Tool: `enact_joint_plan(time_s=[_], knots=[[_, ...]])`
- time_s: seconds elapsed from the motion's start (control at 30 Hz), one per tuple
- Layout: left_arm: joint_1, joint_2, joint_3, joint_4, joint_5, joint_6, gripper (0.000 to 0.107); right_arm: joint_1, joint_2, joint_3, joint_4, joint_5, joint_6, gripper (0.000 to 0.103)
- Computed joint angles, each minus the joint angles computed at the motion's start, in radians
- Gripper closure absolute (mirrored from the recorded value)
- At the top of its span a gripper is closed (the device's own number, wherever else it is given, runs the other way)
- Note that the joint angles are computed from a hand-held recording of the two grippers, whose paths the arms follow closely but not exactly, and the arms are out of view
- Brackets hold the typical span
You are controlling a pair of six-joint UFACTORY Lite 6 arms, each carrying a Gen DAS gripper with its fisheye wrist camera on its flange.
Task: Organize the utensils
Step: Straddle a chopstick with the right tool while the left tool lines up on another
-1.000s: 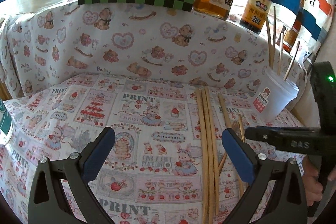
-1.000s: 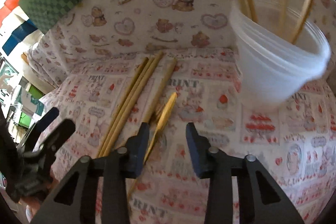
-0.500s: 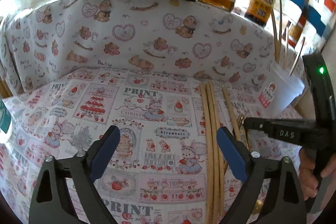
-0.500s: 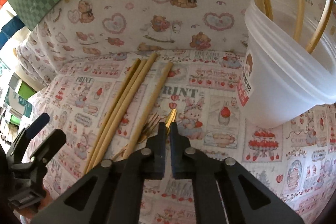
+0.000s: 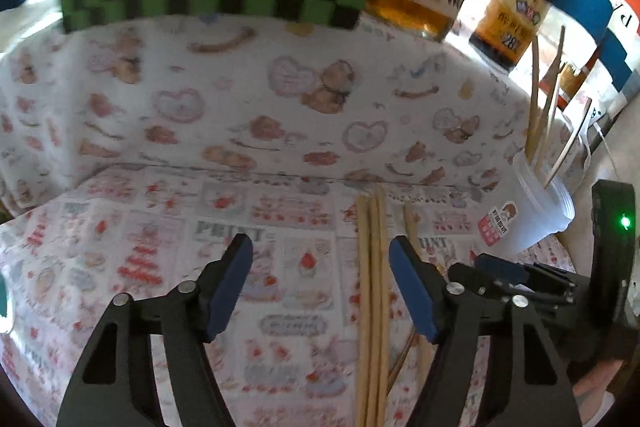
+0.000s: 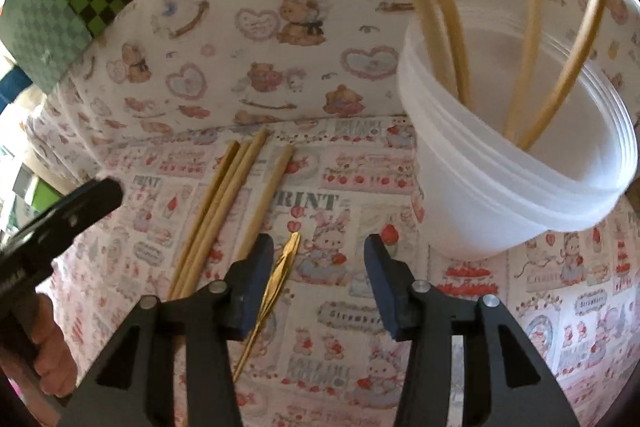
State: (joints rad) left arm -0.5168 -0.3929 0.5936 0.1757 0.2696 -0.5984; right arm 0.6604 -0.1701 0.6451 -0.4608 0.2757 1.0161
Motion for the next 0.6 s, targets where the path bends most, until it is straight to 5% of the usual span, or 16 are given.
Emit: enact_joint_plan(time_s=[0.17,0.4,0.6], knots=[[-0.044,0.176,0.077,0.011,-0.043,0.005,0.051,-0.009,0.04,0.035,0.142,-0.044,-0.137,0.073],[-0.024,0.335,0.148,0.131,-0.061,-0.102,0.065,0.121,0.179,0.147,-0.224,0.073,0.254,0.079],[-0.016,0.364,0.184,0.107,-0.042,-0.058,0.065,0.194,0.243,0.193,-0.323,0.151,0.343,0.084]])
